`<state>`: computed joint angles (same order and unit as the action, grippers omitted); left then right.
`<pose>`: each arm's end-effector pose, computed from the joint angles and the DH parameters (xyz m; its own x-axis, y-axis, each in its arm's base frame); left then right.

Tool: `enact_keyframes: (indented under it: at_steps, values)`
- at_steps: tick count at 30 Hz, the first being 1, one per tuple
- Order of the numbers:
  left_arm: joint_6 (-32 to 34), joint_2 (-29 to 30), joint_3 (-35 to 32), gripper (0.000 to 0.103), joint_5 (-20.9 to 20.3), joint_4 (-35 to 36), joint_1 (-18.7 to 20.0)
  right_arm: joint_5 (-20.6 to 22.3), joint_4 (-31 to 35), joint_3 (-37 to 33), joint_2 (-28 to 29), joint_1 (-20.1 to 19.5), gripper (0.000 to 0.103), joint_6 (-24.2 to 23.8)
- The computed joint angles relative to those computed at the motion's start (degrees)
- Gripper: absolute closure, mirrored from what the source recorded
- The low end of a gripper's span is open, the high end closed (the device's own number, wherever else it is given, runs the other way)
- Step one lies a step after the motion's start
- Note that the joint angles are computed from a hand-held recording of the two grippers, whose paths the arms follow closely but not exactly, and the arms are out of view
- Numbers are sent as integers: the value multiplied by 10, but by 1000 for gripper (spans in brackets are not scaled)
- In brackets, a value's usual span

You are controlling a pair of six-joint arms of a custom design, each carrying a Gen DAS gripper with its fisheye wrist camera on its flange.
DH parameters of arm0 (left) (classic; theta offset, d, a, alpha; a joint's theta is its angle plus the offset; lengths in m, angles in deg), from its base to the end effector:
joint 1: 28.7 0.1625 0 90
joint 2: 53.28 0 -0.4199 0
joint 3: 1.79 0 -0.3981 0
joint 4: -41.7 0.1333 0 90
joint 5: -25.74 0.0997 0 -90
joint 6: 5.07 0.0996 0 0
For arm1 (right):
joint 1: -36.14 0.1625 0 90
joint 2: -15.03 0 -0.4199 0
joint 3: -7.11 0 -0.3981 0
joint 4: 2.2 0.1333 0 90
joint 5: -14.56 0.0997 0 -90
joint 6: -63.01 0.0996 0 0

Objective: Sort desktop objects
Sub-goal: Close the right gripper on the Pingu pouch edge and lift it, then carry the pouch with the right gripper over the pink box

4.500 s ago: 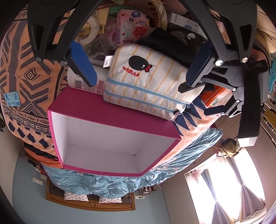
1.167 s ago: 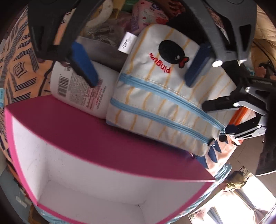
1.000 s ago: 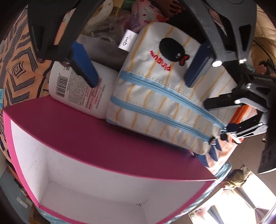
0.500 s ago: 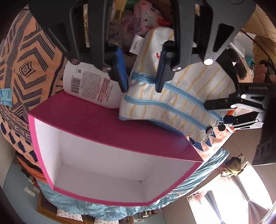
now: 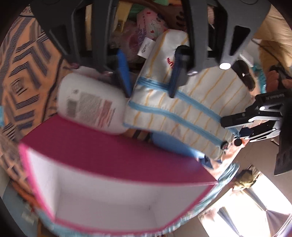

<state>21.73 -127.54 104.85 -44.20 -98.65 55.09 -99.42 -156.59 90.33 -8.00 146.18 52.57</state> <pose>0.1044 -0.5886 0.2952 -0.7973 0.4232 -0.4303 0.5180 0.8457 -0.1283 0.3238 -0.6168 -0.1021 -0.7923 -0.4502 0.4119 -0.4935 0.8698 0.0014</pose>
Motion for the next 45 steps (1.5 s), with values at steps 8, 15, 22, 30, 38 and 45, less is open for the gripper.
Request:
enact_keyframes:
  at_steps: [8, 15, 22, 30, 38, 45]
  values:
    - [6, -7, 4, 61, -17, -7, 5, -33, -69, 15, 6, 19, 71, -64]
    - [8, -26, 15, 66, -38, -19, 2, -12, -176, 67, -11, 22, 82, -101]
    - [18, -49, 33, 69, -44, -45, -12, -3, -237, 88, -19, 30, 86, -115]
    - [22, -63, 32, 69, -48, -59, -24, 12, -285, 103, -36, 47, 87, -133]
    - [27, -78, 34, 69, -42, -72, -43, 22, -317, 109, -46, 54, 87, -149]
    - [25, -77, 24, 69, -24, -74, -60, 35, -331, 105, -53, 56, 87, -159]
